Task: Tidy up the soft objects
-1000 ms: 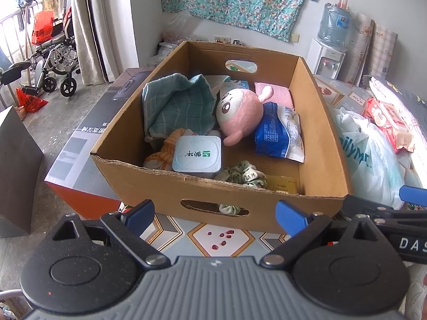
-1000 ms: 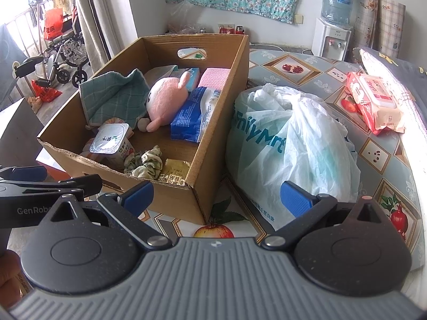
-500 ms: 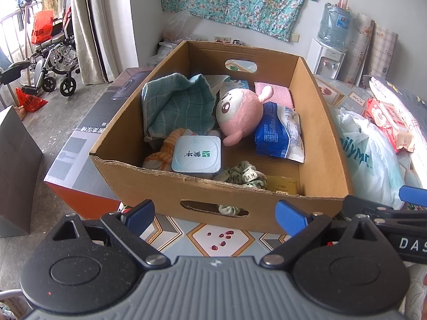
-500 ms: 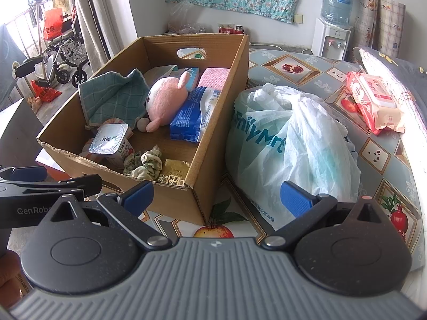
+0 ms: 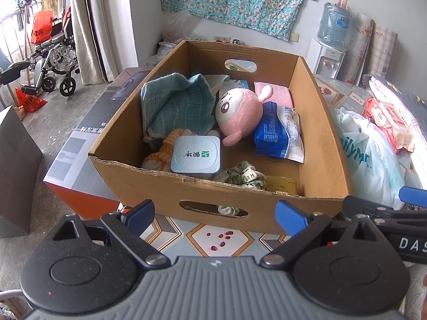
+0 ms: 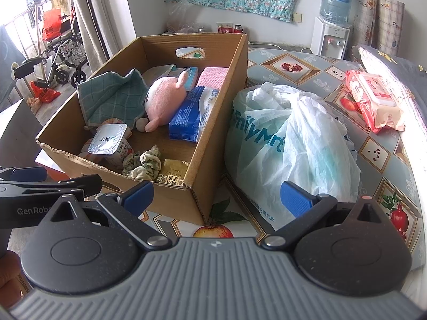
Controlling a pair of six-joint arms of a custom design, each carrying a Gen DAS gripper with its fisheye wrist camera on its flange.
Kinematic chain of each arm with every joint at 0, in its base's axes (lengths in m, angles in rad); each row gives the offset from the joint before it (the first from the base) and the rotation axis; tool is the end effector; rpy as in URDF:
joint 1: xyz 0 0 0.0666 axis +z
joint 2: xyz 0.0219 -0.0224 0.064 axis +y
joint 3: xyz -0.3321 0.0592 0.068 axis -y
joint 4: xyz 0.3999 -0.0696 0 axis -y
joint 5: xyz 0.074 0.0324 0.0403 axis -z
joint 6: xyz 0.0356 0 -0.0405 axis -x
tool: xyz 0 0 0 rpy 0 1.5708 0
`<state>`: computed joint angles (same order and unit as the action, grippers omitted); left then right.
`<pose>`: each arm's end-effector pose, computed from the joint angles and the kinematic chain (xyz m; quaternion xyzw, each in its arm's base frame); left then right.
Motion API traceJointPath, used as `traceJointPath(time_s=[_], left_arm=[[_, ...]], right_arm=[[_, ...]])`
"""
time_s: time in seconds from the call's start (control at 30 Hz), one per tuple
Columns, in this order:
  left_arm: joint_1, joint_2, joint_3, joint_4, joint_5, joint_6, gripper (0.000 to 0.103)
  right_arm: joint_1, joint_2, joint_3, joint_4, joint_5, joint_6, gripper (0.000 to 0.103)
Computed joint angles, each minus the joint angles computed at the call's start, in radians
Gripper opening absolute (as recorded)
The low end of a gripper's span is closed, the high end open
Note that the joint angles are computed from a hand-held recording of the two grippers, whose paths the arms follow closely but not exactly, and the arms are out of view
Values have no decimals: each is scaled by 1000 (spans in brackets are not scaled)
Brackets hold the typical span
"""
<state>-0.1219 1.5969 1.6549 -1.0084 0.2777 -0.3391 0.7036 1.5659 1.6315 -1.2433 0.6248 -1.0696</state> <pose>0.5551 -0.0782 0.3958 0.2566 0.9085 -0.0983 0.3148 0.4152 0.3245 0.3941 0.2289 0.9068 -0.0465 0.3510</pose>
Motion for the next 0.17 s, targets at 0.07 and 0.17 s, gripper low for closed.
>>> traceJointPath(time_s=[0.07, 0.17], left_arm=[[0, 0, 0, 0, 0, 0, 98], [0, 1, 2, 0, 1, -1, 98]], right_arm=[[0, 0, 0, 0, 0, -1, 102], [0, 0, 0, 1, 0, 1, 102]])
